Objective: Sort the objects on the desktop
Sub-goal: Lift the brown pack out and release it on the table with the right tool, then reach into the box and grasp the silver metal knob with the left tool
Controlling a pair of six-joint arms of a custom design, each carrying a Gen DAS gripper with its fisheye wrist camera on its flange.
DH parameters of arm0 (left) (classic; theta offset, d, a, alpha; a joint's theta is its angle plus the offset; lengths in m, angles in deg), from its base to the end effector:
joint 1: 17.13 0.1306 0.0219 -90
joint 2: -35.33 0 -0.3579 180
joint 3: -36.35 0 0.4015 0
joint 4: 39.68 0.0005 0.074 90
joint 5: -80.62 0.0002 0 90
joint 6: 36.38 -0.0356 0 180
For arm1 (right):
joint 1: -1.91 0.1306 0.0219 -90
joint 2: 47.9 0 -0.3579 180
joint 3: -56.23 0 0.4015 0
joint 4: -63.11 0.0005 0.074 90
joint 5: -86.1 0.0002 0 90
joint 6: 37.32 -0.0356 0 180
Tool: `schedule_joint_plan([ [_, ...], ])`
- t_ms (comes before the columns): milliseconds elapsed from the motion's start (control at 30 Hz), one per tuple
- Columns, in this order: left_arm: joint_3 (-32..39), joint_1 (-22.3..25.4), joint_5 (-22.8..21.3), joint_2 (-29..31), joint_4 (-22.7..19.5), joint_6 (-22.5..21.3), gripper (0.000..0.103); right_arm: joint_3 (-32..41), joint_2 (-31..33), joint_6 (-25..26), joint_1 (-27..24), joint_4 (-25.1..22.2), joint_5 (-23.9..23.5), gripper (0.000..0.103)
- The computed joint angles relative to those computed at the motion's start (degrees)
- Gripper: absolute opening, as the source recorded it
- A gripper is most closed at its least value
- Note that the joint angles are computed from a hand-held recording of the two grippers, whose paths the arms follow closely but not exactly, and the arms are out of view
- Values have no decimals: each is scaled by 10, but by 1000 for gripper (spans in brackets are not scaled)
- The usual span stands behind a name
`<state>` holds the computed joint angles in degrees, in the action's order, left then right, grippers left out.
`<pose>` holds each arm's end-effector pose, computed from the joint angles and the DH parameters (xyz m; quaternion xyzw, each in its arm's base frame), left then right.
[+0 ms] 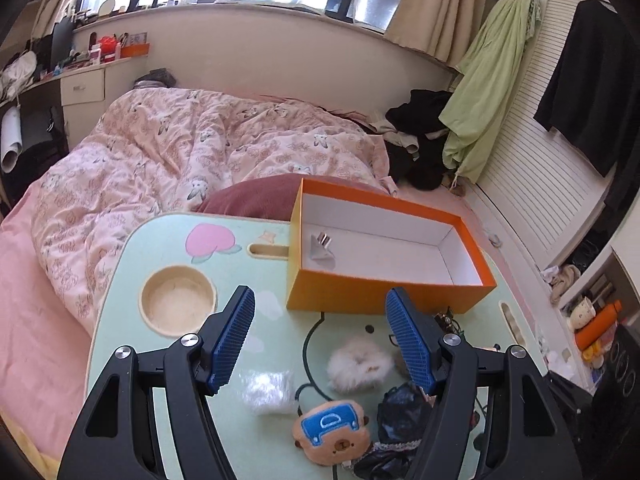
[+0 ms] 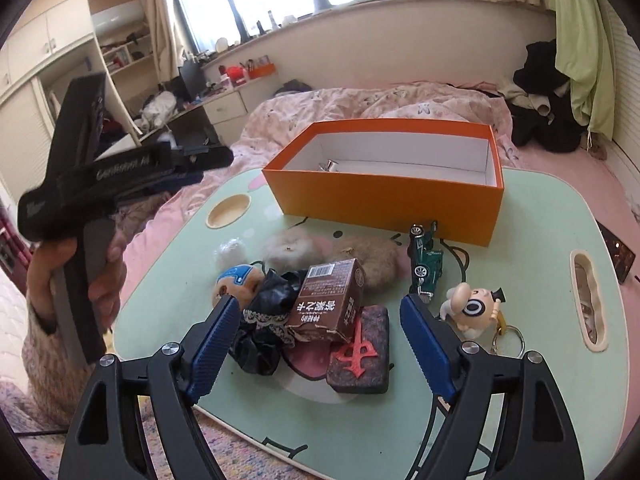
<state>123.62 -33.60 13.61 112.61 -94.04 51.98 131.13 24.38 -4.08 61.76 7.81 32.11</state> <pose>0.3936 -0.1314 0.4746 0.2185 0.8799 -0.2312 0.3531 0.2075 0.3146 0.4080 0.0746 0.9034 0.1050 0.4090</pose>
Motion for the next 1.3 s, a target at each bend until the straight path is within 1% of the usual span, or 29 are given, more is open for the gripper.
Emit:
schedule_joint_plan([
  [100, 75, -20, -6, 50, -51, -24, 69, -5, 0, -17, 6, -7, 0, 82],
  [167, 126, -46, -36, 86, -91, -54, 69, -12, -5, -25, 5, -1, -7, 82],
  [267, 184, -81, -72, 135, -131, -85, 67, -20, -11, -28, 2, 9, -16, 82],
  [300, 206, -93, -89, 156, -148, -93, 57, -22, -12, -29, 2, 10, -18, 82],
  [333, 227, -103, -110, 177, -164, -102, 51, -23, -13, -30, 2, 12, -18, 82],
  [367, 248, -113, -132, 200, -182, -108, 38, -25, -15, -32, 2, 13, -19, 82],
  [400, 269, -120, -152, 224, -202, -110, 33, -27, -16, -35, 3, 13, -19, 82],
  [467, 298, -128, -180, 264, -227, -101, 33, -31, -20, -39, 3, 17, -20, 82],
  [600, 314, -135, -223, 297, -228, -84, 33, -43, -31, -42, -3, 29, -31, 82],
  [700, 327, -136, -236, 316, -239, -78, 33, -50, -37, -46, -7, 35, -39, 82],
  [800, 332, -143, -265, 328, -232, -79, 33, -53, -40, -48, -9, 39, -42, 82],
  [867, 330, -149, -281, 331, -224, -85, 33, -54, -41, -49, -9, 40, -43, 82],
  [933, 329, -156, -292, 334, -225, -94, 34, -55, -42, -49, -10, 39, -44, 82],
  [967, 328, -160, -298, 336, -227, -102, 35, -55, -42, -49, -9, 39, -43, 82],
  [1033, 321, -167, -322, 335, -224, -112, 36, -55, -42, -50, -9, 38, -41, 82],
  [1100, 320, -169, -330, 334, -224, -120, 36, -55, -43, -51, -9, 38, -40, 82],
  [1200, 334, -168, -328, 342, -245, -131, 36, -57, -43, -52, -10, 40, -42, 82],
  [1300, 348, -171, -340, 352, -268, -143, 36, -59, -45, -53, -11, 40, -45, 82],
])
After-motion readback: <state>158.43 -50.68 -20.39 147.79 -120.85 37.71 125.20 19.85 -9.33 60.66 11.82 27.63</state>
